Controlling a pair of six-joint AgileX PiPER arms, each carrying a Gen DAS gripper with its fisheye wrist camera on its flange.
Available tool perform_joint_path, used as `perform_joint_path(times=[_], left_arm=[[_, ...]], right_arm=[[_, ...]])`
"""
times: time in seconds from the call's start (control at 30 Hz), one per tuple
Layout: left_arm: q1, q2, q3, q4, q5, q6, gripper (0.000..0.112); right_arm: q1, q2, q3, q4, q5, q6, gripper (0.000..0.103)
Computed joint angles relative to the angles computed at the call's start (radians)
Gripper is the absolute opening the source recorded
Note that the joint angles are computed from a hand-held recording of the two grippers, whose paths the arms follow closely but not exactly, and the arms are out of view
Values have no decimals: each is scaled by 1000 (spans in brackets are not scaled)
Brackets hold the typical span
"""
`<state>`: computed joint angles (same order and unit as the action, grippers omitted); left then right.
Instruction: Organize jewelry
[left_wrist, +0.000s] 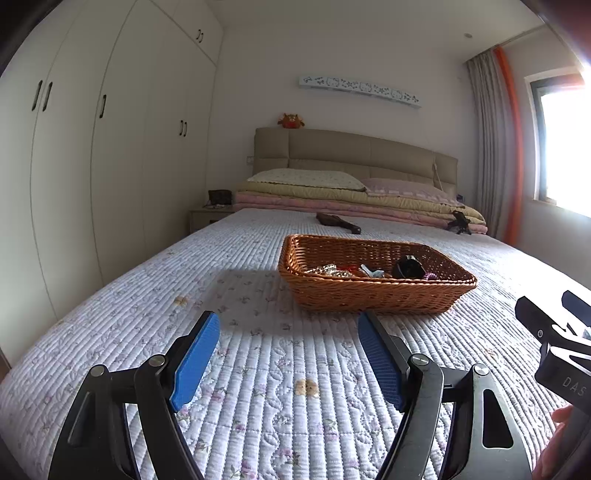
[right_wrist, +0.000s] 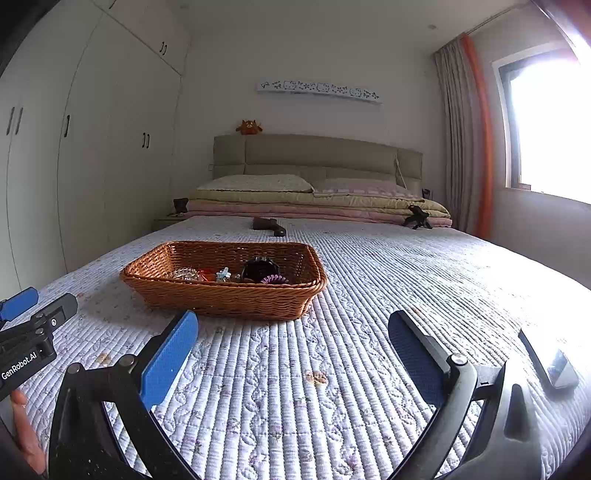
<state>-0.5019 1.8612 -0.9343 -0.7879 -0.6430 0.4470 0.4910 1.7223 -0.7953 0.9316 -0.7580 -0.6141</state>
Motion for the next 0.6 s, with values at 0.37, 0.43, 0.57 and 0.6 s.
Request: perform_joint_path(times=[0.37,0.43,0.57,0.6], left_arm=[[1,5,-7,-6,0,15,78],[2,4,-5,-3,-1,10,78],[4,4,-4,0,1,8,78],[4,4,-5,1,2,8,78]], right_arm=[[-8,1,-2,-1,10,10,103],[-9,1,-1,-4,11,12,103],[-10,1,-2,-2,13,9,103],[-10,1,-2,-2,13,9,103]])
